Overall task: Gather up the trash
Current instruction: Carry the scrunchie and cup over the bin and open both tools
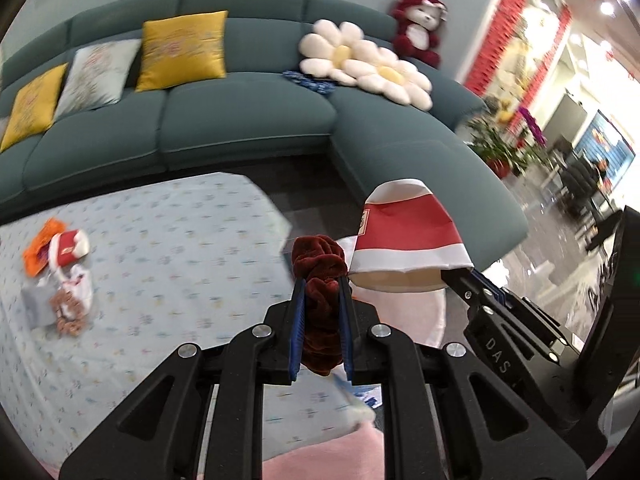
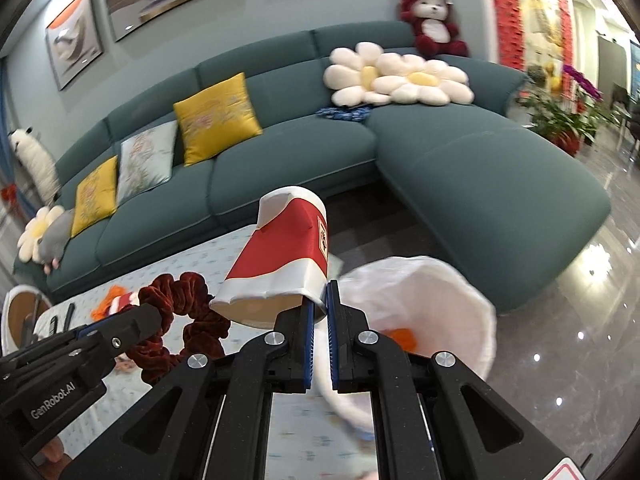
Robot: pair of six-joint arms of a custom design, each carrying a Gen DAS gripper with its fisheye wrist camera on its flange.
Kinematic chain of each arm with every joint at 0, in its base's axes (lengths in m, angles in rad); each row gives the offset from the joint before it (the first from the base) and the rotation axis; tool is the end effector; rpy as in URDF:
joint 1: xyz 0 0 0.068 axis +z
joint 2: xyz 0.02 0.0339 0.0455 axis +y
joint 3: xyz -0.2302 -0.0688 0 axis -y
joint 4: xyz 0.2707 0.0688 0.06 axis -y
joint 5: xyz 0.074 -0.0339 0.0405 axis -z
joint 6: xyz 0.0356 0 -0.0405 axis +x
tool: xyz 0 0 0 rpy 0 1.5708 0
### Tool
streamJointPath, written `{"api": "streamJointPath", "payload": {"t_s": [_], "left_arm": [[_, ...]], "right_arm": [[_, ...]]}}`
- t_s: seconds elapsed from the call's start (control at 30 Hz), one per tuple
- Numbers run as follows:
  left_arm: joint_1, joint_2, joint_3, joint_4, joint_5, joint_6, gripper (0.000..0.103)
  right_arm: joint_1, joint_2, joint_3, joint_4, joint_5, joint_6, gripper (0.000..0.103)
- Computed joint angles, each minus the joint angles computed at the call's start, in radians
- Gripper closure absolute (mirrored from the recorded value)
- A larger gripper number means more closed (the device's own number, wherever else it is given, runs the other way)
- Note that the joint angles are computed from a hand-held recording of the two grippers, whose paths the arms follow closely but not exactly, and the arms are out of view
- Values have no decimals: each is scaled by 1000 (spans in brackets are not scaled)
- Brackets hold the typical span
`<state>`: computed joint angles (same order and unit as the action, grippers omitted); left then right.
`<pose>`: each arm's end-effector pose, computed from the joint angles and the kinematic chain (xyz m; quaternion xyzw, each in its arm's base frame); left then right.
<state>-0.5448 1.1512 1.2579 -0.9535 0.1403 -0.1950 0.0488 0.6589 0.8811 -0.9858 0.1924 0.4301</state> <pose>0.2209 -0.1397 0.3304 0.1868 0.9143 -0.1888 0.3057 0.1676 0.0014 0.2973 0.2105 0.8917 0.0069 0.4007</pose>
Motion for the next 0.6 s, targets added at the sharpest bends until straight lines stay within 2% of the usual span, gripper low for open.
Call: {"api": "streamJointPath", "payload": {"t_s": [0.27,0.43,0.6], "left_arm": [[-183,110,39,40,-85,-80,88],[-237,177,62,61,-111,-101,88],[-264,220,79,77,-114,-121,87]], "right_arm": [[-338,-85,-93,0,-208,-168,97],[-466,-82,-134,16,-290,-236,97],[-518,-63,-154,37,-320,-264,97]]}}
